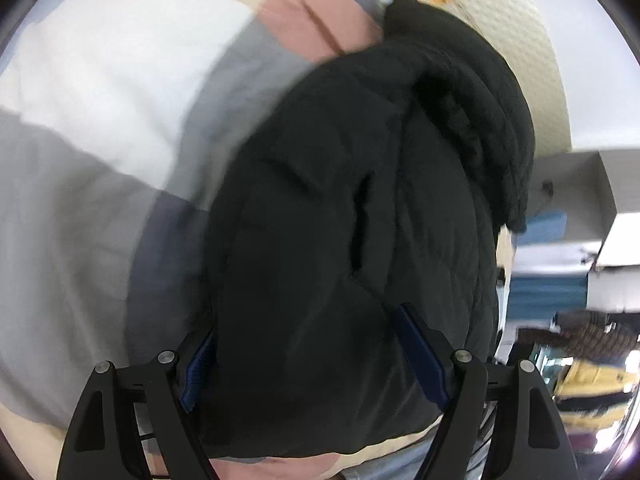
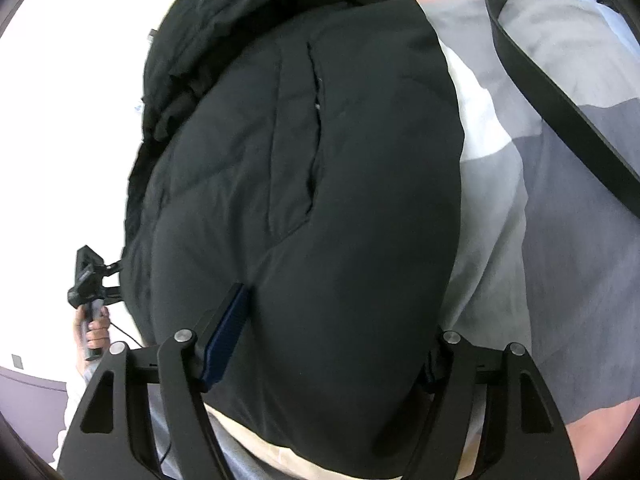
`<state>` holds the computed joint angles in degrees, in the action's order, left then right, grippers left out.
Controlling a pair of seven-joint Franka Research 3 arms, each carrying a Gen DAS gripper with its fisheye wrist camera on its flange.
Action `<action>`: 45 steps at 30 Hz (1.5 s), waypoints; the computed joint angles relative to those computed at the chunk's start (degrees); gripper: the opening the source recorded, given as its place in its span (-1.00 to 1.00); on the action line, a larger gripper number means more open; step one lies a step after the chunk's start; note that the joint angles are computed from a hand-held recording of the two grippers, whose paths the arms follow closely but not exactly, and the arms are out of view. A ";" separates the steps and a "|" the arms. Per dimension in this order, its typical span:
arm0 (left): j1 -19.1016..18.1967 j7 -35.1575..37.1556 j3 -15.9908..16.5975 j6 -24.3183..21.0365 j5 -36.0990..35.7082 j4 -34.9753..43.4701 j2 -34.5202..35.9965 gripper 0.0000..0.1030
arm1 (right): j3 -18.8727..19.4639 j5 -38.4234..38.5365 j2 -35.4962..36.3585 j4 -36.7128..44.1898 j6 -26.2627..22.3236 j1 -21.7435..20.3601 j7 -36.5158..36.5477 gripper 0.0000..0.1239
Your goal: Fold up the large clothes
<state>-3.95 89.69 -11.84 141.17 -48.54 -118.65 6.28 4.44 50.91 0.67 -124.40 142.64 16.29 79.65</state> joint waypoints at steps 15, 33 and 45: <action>-4.14 -1.41 0.02 6.59 3.65 -2.66 -6.27 -0.79 | 0.65 -2.87 -6.36 -3.49 8.21 2.64 0.75 -0.83; -11.51 -18.98 5.67 10.74 11.71 -16.27 -30.51 -0.90 | 0.48 -12.06 -25.22 -8.57 15.80 5.11 12.42 -0.87; -12.77 -33.24 4.93 2.16 30.13 -17.44 -49.13 -0.90 | 3.84 -21.66 -45.01 -14.70 11.81 5.14 22.10 -0.86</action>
<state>-16.72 56.45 -6.91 143.33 -18.41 -136.09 -42.86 8.28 29.25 -44.34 -139.10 154.45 21.43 101.75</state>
